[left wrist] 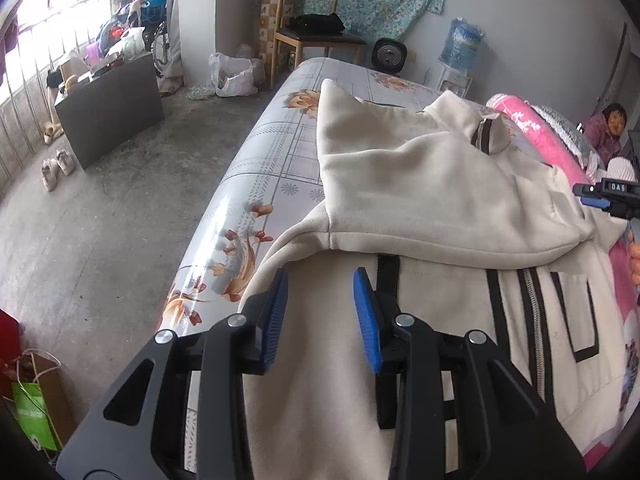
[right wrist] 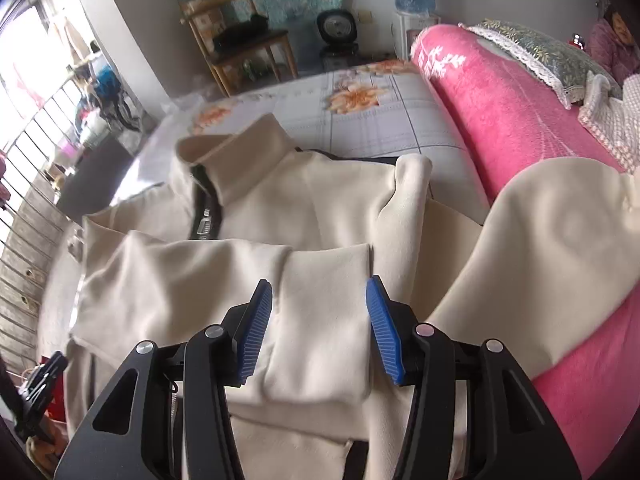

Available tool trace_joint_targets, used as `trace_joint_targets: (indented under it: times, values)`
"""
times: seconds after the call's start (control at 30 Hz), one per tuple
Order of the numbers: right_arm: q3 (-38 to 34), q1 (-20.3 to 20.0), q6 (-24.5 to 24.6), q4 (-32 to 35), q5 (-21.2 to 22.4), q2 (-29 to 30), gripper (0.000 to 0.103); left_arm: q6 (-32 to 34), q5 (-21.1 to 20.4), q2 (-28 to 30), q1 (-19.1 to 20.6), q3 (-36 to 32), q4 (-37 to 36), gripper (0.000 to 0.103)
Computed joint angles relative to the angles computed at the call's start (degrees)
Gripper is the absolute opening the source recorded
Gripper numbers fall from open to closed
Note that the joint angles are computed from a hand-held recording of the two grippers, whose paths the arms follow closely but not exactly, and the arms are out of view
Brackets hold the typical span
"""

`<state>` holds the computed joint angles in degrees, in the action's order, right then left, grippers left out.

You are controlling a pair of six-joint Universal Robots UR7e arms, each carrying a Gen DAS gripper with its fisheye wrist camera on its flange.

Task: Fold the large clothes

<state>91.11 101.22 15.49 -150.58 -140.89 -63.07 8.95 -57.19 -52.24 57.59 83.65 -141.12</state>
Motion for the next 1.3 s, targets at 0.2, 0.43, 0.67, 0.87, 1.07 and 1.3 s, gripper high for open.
trace_joint_targets:
  times: [0.2, 0.43, 0.67, 0.87, 1.07, 1.3]
  values:
    - [-3.41, -2.56, 2.74, 7.73, -2.01, 2.15, 0.048, 0.88, 3.39, 2.14, 0.28, -1.18, 1.44, 0.033]
    - [-0.54, -0.68, -4.68, -4.95, 1.03, 0.84, 0.006, 2.49, 4.09, 2.35, 0.53, -0.14, -1.30, 0.033]
    - [0.94, -1.22, -0.88, -3.64, -0.79, -0.17, 0.007, 3.17, 3.29, 2.00, 0.65, 0.17, -2.10, 0.033]
    - [-2.80, 2.03, -6.65, -8.55, -0.93, 2.49, 0.039, 4.67, 2.01, 0.91, 0.32, 0.13, -2.41, 0.033]
    - [-16.59, 4.08, -11.40, 2.05, 11.19, 10.00, 0.059, 6.74, 4.33, 2.04, -0.14, -0.19, -2.97, 0.033]
    - [-39.08, 4.21, -13.15, 24.03, 20.68, 23.53, 0.069, 8.37, 5.90, 2.75, -0.19, 0.37, -5.62, 0.033]
